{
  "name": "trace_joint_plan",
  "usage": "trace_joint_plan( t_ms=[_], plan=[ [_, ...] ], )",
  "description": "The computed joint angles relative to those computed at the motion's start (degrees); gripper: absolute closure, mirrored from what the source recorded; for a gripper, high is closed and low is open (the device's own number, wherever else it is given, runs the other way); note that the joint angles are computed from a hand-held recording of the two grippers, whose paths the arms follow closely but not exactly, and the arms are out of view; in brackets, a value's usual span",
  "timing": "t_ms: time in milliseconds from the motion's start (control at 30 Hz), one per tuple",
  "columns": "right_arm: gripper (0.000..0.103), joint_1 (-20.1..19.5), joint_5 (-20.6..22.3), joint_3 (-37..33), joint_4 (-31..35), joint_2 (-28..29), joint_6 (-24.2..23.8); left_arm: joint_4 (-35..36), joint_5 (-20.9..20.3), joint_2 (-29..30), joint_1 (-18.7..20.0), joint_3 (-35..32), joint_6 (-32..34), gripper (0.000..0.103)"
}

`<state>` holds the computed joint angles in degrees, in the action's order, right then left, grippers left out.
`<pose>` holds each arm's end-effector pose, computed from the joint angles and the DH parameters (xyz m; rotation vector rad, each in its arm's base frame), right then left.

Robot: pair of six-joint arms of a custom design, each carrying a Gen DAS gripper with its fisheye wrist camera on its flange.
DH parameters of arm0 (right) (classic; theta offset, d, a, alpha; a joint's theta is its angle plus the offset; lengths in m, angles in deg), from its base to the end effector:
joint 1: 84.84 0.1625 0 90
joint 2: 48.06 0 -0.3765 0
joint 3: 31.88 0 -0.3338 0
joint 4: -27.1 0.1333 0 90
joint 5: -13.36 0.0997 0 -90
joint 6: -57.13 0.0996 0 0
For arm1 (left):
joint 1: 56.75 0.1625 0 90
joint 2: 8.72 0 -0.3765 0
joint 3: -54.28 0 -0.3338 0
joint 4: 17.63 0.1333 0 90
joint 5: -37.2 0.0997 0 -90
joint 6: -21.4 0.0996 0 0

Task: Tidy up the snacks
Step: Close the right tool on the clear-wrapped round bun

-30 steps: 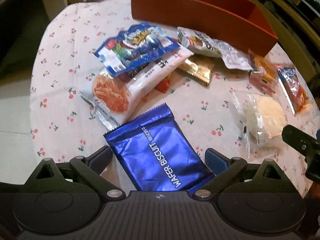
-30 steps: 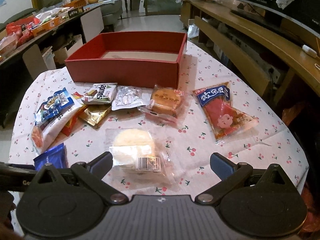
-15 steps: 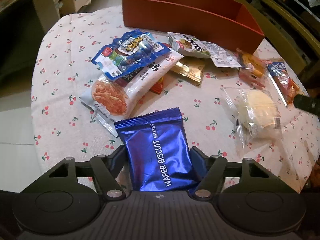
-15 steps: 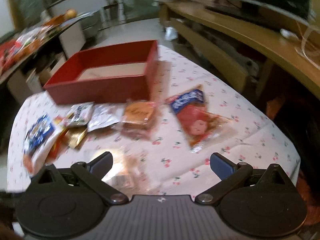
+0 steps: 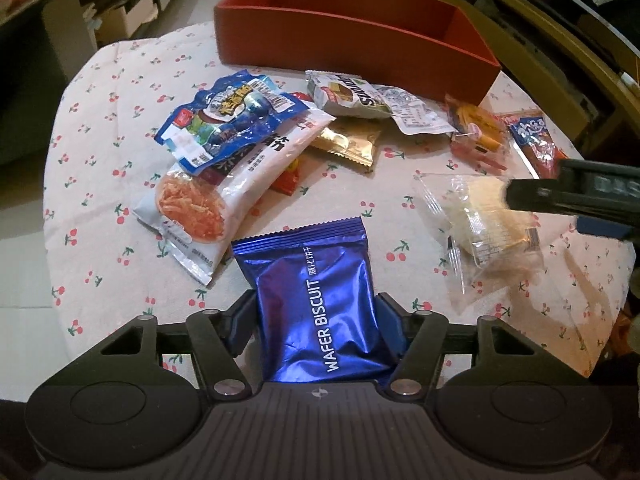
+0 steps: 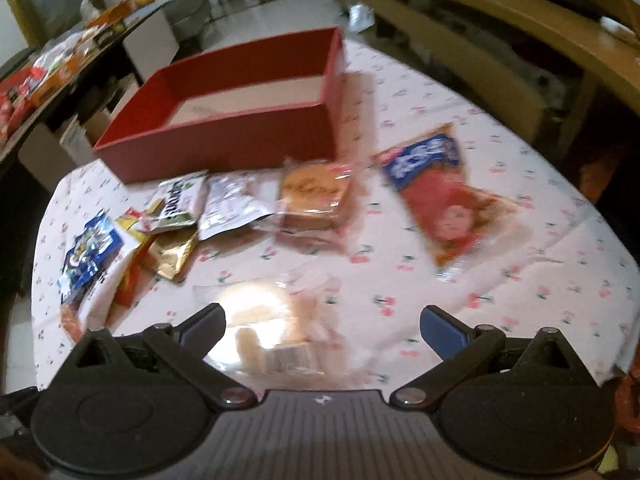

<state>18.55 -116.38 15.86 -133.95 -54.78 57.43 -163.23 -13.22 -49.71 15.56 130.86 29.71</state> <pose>0.2415 -0.7139 -0.0289 0.0427 -2.4259 0.7472 -0.0178 -0.7034 0.1772 0.3974 2.4091 -0.5001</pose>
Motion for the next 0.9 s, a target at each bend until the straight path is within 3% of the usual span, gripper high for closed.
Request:
trace_joint_plan(
  t_ms=[100, 400, 500, 600, 700, 800, 900],
  plan=[
    [0.000, 0.5, -0.3, -6.4, 7.3, 3.1, -0.8, -0.4, 0.6, 0.5, -0.2, -0.1, 0.9, 0.032],
    [0.000, -0.3, 0.8, -14.8, 15.8, 7.8, -2.0, -2.1, 4.3, 2.9, -0.4, -1.4, 2.8, 0.016],
    [0.000, -0.1, -1.1, -16.8, 15.6, 9.7, -5.3, -2.7, 5.3, 3.4, -0.5, -1.6, 3.5, 0.013],
    [0.009, -0.1, -0.6, -14.3, 13.0, 8.5, -6.8, -1.1, 5.1, 3.2, -0.4, -2.0, 2.7, 0.015],
    [0.015, -0.3, 0.8, -10.0, 10.1, 6.2, -7.5, -0.1, 4.7, 3.1, -0.7, -2.3, 2.3, 0.028],
    [0.025, -0.3, 2.3, -5.5, 6.2, 3.9, -9.3, 1.5, 4.3, 3.3, -1.1, -2.9, 1.9, 0.031],
    [0.028, -0.4, 2.9, -1.9, 4.4, 2.0, -9.6, 2.9, 4.2, 3.6, -1.6, -3.5, 1.9, 0.033]
  ],
)
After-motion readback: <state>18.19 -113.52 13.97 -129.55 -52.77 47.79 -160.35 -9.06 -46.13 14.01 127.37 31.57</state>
